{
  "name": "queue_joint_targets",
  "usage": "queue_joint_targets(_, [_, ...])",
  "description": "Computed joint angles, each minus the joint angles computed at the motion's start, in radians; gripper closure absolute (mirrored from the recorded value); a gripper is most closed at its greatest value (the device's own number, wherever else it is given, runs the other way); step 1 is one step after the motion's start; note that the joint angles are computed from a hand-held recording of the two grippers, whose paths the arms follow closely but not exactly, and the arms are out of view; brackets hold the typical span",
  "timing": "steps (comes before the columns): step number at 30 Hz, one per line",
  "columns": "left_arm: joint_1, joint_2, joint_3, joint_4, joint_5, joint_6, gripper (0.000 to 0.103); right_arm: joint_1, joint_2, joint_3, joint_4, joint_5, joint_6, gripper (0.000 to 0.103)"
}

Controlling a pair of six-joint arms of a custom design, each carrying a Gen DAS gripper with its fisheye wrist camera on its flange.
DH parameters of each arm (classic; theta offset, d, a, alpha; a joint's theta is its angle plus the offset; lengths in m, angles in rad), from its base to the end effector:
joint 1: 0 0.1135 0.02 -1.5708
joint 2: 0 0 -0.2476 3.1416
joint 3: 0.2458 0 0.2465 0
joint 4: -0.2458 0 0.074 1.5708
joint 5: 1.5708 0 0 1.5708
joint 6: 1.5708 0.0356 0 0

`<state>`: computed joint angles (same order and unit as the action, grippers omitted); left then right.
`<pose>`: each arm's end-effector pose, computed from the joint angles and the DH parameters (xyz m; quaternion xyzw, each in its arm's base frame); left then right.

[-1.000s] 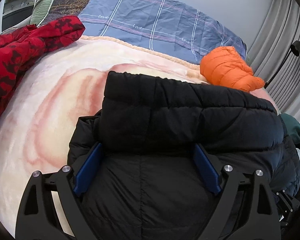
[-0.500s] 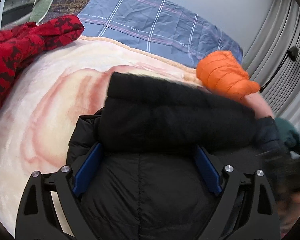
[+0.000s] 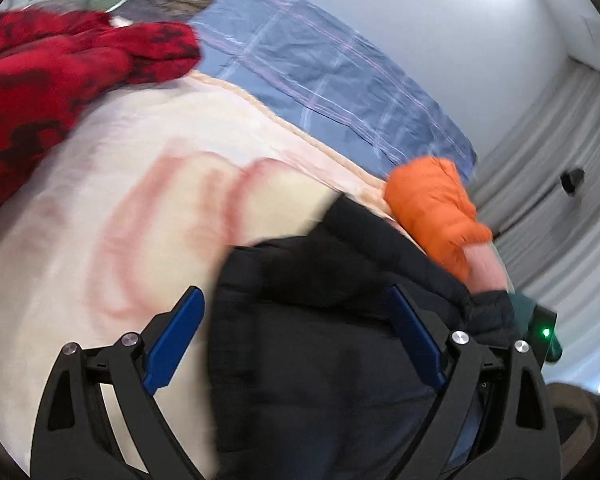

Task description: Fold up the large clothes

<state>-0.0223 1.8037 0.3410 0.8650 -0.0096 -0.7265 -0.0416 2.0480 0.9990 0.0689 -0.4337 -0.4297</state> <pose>0.2531 -0.0053 0.0615 -0.3069 0.8289 -0.1671 0.4367 0.3644 -0.0002 0.0678 -0.2416 0.9047 0.1338 0.3245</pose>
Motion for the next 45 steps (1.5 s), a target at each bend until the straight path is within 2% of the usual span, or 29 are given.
queue_joint_targets(3, [0.040,0.031,0.044,-0.153,0.029,0.026,0.009,-0.002,-0.001,-0.008,0.012,-0.001,-0.002,0.039])
queue_joint_targets(5, [0.054,0.094,0.061,-0.133,0.098,0.055,0.005,-0.001,-0.002,-0.013,0.020,0.000,-0.001,0.039])
queue_joint_targets(7, [0.054,0.132,0.060,-0.076,0.126,0.085,0.001,0.001,-0.003,-0.017,0.027,0.001,0.000,0.039])
queue_joint_targets(13, [0.095,0.172,0.080,-0.040,0.248,0.168,0.003,-0.001,0.002,-0.016,0.032,-0.007,0.003,0.039])
queue_joint_targets(14, [0.100,0.177,0.075,-0.015,0.274,0.175,0.017,0.000,0.003,-0.017,0.036,-0.007,0.005,0.038])
queue_joint_targets(15, [0.104,0.187,0.072,0.009,0.303,0.180,0.039,0.003,0.001,-0.022,0.043,-0.005,0.012,0.038])
queue_joint_targets(16, [0.106,0.197,0.074,0.035,0.354,0.179,0.052,0.004,0.002,-0.022,0.046,-0.006,0.014,0.038])
queue_joint_targets(17, [0.113,0.215,0.058,0.083,0.404,0.176,0.070,0.005,0.002,-0.025,0.050,-0.004,0.017,0.038])
queue_joint_targets(21, [0.080,0.128,0.054,0.026,0.371,0.158,0.085,0.000,0.008,-0.011,0.030,-0.020,0.019,0.038])
queue_joint_targets(23, [0.084,0.025,0.027,-0.005,0.391,0.135,0.086,-0.007,0.016,0.012,-0.001,-0.040,0.014,0.038])
queue_joint_targets(25, [0.051,-0.156,0.028,-0.155,0.378,0.163,0.087,-0.018,0.024,0.051,-0.064,-0.069,-0.002,0.038])
queue_joint_targets(27, [-0.027,-0.315,0.074,-0.352,0.309,0.212,0.087,-0.050,0.036,0.116,-0.175,-0.131,-0.027,0.038])
queue_joint_targets(29, [-0.137,-0.420,0.176,-0.566,0.216,0.269,0.087,-0.119,0.056,0.216,-0.344,-0.237,-0.048,0.037])
queue_joint_targets(31, [-0.241,-0.439,0.311,-0.728,0.135,0.304,0.087,-0.204,0.057,0.275,-0.446,-0.335,-0.059,0.036])
queue_joint_targets(33, [-0.295,-0.411,0.431,-0.832,0.110,0.301,0.087,-0.270,0.025,0.269,-0.464,-0.378,-0.082,0.035])
queue_joint_targets(36, [-0.380,-0.289,0.665,-1.000,0.048,0.272,0.086,-0.397,-0.041,0.231,-0.479,-0.443,-0.164,0.033])
queue_joint_targets(38, [-0.420,-0.174,0.831,-1.093,0.023,0.244,0.085,-0.480,-0.045,0.247,-0.627,-0.520,-0.328,0.033])
queue_joint_targets(39, [-0.432,-0.122,0.902,-1.131,0.024,0.219,0.085,-0.521,-0.032,0.261,-0.760,-0.561,-0.471,0.039])
queue_joint_targets(40, [-0.439,-0.075,0.963,-1.159,0.036,0.183,0.084,-0.540,-0.020,0.264,-0.864,-0.579,-0.590,0.052])
queue_joint_targets(41, [-0.443,-0.041,1.000,-1.171,0.047,0.161,0.084,-0.554,0.005,0.276,-0.984,-0.587,-0.725,0.058])
queue_joint_targets(42, [-0.450,-0.014,1.031,-1.180,0.054,0.139,0.084,-0.554,0.027,0.265,-1.079,-0.569,-0.845,0.070])
queue_joint_targets(43, [-0.459,0.015,1.066,-1.187,0.056,0.117,0.084,-0.539,0.021,0.237,-1.055,-0.540,-0.827,0.075])
queue_joint_targets(45, [-0.471,0.044,1.096,-1.191,0.056,0.096,0.084,-0.463,0.042,0.174,-0.922,-0.464,-0.660,0.075])
